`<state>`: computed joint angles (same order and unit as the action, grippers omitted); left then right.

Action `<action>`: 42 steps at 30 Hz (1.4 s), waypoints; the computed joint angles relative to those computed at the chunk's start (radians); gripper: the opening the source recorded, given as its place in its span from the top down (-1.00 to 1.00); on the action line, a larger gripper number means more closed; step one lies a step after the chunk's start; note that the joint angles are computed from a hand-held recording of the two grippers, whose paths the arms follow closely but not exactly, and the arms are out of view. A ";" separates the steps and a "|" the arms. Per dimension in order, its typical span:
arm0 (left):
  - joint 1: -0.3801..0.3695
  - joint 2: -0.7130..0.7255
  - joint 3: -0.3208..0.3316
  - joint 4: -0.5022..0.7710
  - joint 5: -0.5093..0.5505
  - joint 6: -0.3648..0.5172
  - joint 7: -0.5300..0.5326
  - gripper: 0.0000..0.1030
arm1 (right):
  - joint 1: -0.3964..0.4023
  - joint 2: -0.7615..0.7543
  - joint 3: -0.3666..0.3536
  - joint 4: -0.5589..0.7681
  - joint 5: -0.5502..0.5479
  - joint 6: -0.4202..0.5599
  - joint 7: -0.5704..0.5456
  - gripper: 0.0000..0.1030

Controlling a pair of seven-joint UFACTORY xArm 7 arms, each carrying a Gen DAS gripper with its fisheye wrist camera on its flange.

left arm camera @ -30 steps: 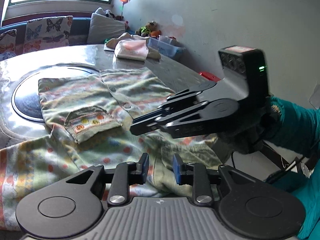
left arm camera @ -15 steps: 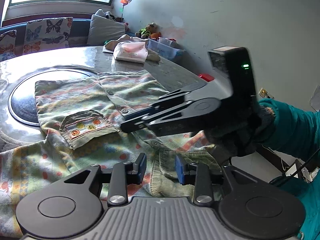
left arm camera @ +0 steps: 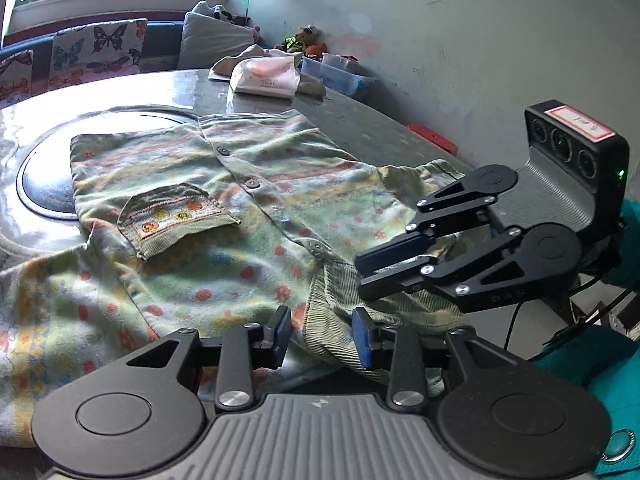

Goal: Fold clothes

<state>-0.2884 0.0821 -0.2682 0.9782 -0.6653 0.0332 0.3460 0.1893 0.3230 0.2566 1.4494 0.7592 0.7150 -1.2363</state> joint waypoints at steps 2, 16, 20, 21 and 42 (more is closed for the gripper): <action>-0.004 -0.008 -0.001 -0.005 0.009 -0.015 -0.002 0.24 | -0.014 -0.019 0.002 -0.012 0.027 0.013 -0.010 0.66; -0.037 -0.013 0.059 -0.001 0.244 0.008 -0.199 0.07 | -0.017 -0.070 -0.041 -0.063 0.054 0.067 0.001 0.64; -0.041 0.006 0.080 0.035 0.335 0.003 -0.294 -0.07 | -0.029 -0.070 -0.046 -0.066 0.076 0.071 0.025 0.61; -0.039 0.015 0.082 0.048 0.356 0.003 -0.313 -0.11 | -0.034 -0.077 -0.047 -0.072 0.097 0.056 0.023 0.47; -0.117 0.238 0.170 0.384 0.716 0.171 -0.683 -0.99 | -0.104 -0.015 -0.173 -0.095 -0.133 -0.472 0.580 0.18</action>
<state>-0.4056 0.3198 -0.0979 1.3621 0.0504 0.2038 -0.3374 0.0855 0.3085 0.0838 1.3546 0.6267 0.2430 -0.6558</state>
